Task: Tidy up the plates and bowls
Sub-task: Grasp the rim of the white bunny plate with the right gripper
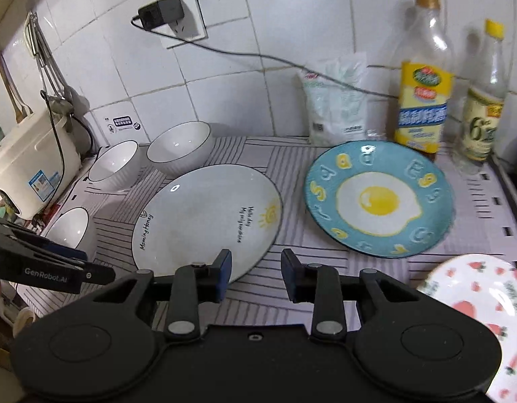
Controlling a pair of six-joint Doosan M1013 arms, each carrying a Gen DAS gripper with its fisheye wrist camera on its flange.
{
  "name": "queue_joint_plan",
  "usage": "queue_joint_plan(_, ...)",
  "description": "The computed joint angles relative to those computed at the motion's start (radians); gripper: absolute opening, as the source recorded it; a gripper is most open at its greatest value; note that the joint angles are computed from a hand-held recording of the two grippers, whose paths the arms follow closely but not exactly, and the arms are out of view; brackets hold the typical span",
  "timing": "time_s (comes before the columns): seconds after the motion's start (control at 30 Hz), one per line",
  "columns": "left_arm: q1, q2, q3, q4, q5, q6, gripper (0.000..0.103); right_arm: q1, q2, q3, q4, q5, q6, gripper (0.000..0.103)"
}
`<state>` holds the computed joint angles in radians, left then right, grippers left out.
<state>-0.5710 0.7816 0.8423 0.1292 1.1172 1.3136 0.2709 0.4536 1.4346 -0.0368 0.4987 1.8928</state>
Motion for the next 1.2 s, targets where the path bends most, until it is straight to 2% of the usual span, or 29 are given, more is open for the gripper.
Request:
queue_joint_plan(0.13, -0.011, -0.025, 0.021, -0.015, -0.006, 0.058, 0.055, -0.005, -0.054, 0.045, -0.026, -0.002, 0.009, 0.046)
queue_joint_plan(0.23, -0.021, -0.039, 0.031, -0.022, -0.006, 0.086, 0.06, -0.012, -0.096, 0.078, -0.024, 0.008, -0.011, 0.047)
queue_joint_plan(0.53, -0.06, -0.044, 0.011, -0.034, 0.015, 0.132, 0.074, 0.002, -0.208, 0.194, -0.254, 0.003, 0.181, 0.068)
queue_joint_plan(0.63, -0.074, -0.042, 0.004, -0.037, 0.012, 0.151, 0.079, 0.007, -0.238, 0.229, -0.361, 0.016, 0.28, 0.071)
queue_joint_plan(0.8, -0.097, -0.027, -0.018, -0.039, 0.016, 0.175, 0.081, 0.009, -0.282, 0.286, -0.509, 0.031, 0.435, 0.074)
queue_joint_plan(0.9, -0.11, -0.022, -0.016, -0.049, -0.001, 0.176, 0.092, 0.008, -0.299, 0.32, -0.603, 0.037, 0.544, 0.075)
queue_joint_plan(1.1, -0.133, 0.01, -0.038, -0.074, -0.015, 0.188, 0.093, 0.001, -0.309, 0.387, -0.826, 0.035, 0.806, 0.075)
queue_joint_plan(1.2, -0.142, 0.033, -0.056, -0.081, -0.032, 0.171, 0.093, -0.01, -0.305, 0.426, -0.971, 0.014, 0.986, 0.075)
